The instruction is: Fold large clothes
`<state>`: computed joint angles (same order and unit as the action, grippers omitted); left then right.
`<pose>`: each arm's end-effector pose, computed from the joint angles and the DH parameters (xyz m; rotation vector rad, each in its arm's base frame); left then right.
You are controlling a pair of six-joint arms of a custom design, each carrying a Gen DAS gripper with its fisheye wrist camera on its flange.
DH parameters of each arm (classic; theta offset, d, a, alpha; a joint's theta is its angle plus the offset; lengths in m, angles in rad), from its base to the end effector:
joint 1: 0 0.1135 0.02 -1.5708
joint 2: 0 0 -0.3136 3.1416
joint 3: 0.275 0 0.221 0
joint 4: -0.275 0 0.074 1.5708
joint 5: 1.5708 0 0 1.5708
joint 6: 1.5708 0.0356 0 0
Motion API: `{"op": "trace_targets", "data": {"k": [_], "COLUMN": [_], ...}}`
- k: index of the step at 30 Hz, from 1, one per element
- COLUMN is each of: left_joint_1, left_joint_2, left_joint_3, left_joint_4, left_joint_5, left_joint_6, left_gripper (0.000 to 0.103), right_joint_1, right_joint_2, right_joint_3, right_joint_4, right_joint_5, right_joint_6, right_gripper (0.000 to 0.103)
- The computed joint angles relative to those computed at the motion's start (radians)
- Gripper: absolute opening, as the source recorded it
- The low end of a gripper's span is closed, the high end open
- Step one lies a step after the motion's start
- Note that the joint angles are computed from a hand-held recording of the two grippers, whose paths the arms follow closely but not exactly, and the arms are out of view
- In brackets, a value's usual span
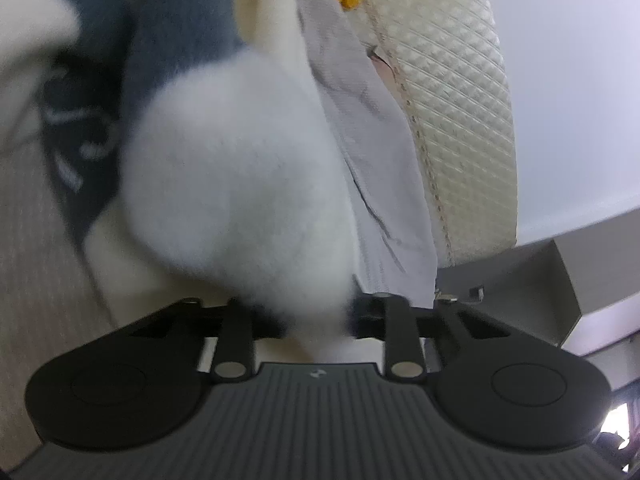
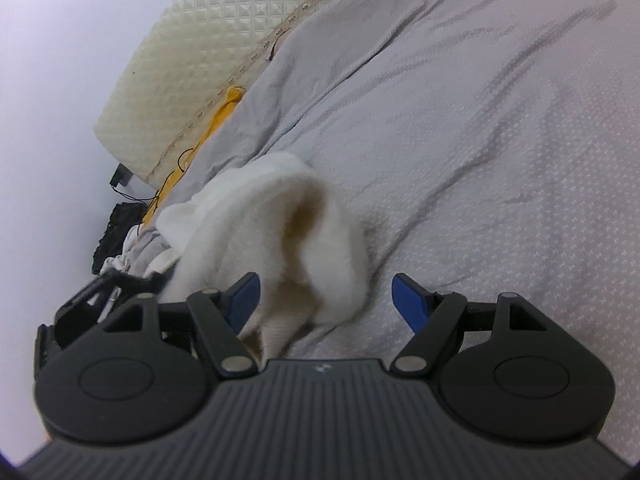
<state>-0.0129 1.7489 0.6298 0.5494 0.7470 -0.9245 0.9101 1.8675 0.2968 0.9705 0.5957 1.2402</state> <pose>0.3064 -0.0281 0.2030 -0.5497 2.2022 -1.3244 0.1735 0.1907 0.1423 0.6803 2.0154 0.6675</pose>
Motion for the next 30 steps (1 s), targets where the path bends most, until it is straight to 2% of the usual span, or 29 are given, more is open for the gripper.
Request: {"op": "trace_targets", "data": {"k": [3, 8, 11, 14, 17, 19, 21, 24, 28, 30], "left_joint_1": [-0.002, 0.044, 0.134, 0.276, 0.422, 0.512, 0.581, 0.634, 0.622, 0.619], "left_joint_2": [-0.048, -0.218, -0.339, -0.456, -0.52, -0.563, -0.578, -0.552, -0.532, -0.519], "left_joint_3": [0.004, 0.006, 0.001, 0.018, 0.048, 0.04, 0.039, 0.032, 0.043, 0.043], "left_joint_4": [-0.01, -0.092, -0.192, -0.366, -0.532, -0.602, -0.659, -0.696, -0.717, -0.696], "left_joint_5": [-0.026, -0.048, -0.007, 0.078, 0.162, 0.185, 0.197, 0.212, 0.119, 0.079], "left_joint_6": [0.056, 0.119, 0.156, 0.256, 0.334, 0.383, 0.425, 0.436, 0.446, 0.431], "left_gripper": [0.016, 0.013, 0.013, 0.013, 0.013, 0.013, 0.013, 0.013, 0.013, 0.013], "right_joint_1": [0.004, 0.003, 0.017, 0.041, 0.059, 0.074, 0.09, 0.1, 0.081, 0.06], "right_joint_2": [0.009, 0.026, 0.014, -0.003, 0.003, 0.012, 0.016, 0.01, 0.023, 0.049], "right_joint_3": [0.03, 0.02, 0.023, 0.035, 0.031, 0.029, 0.027, 0.034, -0.008, -0.058], "right_joint_4": [-0.036, 0.027, 0.02, 0.003, 0.052, 0.101, 0.137, 0.115, 0.177, 0.288], "right_joint_5": [0.04, 0.043, 0.055, 0.074, 0.047, 0.008, -0.025, -0.054, -0.127, -0.177], "right_joint_6": [-0.018, -0.047, -0.067, -0.115, -0.159, -0.194, -0.224, -0.217, -0.146, -0.099], "right_gripper": [0.076, 0.076, 0.076, 0.076, 0.076, 0.076, 0.076, 0.076, 0.076, 0.076]}}
